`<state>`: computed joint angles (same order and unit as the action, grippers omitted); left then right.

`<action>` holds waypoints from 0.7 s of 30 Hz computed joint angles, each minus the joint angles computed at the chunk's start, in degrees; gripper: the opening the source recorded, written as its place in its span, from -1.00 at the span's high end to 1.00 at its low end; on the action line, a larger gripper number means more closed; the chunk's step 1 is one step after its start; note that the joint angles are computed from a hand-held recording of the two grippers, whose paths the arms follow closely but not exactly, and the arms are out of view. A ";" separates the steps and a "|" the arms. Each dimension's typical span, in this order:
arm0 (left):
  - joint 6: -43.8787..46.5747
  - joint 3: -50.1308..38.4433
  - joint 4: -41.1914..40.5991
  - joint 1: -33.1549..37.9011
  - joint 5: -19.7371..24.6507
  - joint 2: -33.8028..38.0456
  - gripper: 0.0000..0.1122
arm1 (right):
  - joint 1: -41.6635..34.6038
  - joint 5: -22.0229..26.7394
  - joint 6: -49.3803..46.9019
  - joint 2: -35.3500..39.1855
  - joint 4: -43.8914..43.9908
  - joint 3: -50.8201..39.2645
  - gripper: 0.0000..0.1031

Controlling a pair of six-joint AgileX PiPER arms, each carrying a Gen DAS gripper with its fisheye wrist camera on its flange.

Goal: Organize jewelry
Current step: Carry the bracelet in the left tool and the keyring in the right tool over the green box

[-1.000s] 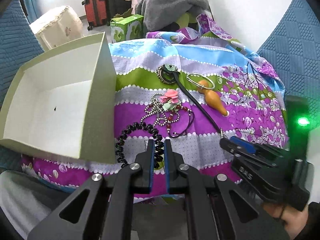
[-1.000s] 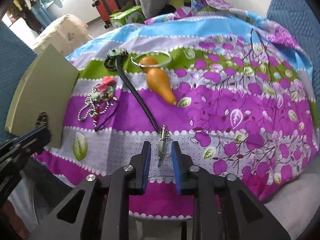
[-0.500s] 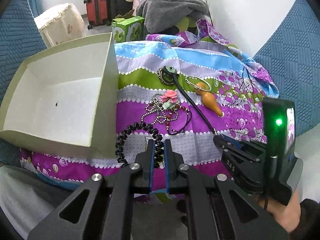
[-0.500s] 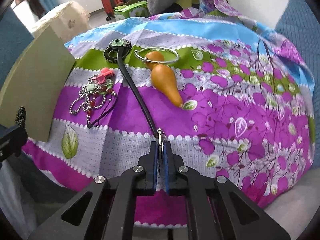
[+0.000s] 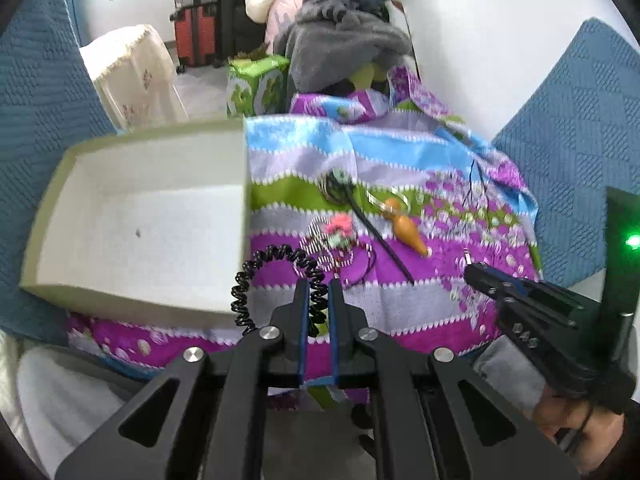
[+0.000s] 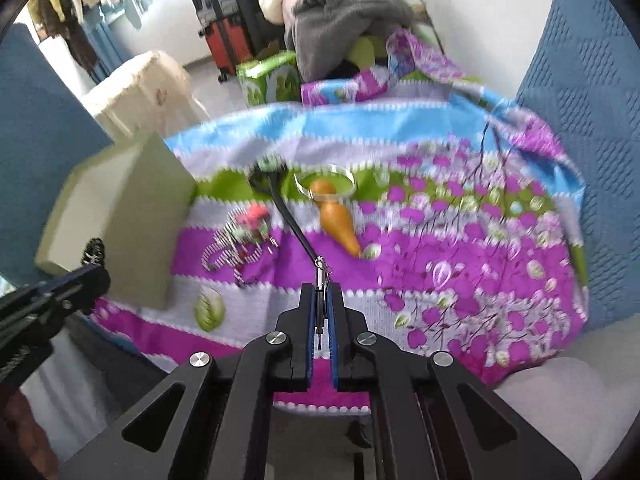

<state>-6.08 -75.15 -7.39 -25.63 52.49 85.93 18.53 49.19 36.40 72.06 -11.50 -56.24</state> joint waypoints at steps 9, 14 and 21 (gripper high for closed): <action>4.89 -12.53 -0.09 6.22 6.53 -0.02 0.85 | 5.38 9.12 1.80 3.34 -2.65 -20.06 0.93; 8.17 -16.94 -1.57 10.82 7.72 1.03 0.85 | 9.72 11.43 1.79 9.25 -4.45 -31.41 0.92; 12.66 -15.63 -4.87 18.89 6.20 2.19 0.85 | 14.60 10.83 3.10 16.46 -4.96 -38.94 0.92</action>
<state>6.58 -90.78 -12.26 -6.73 58.69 88.12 33.12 60.02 39.51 88.52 -16.46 -95.18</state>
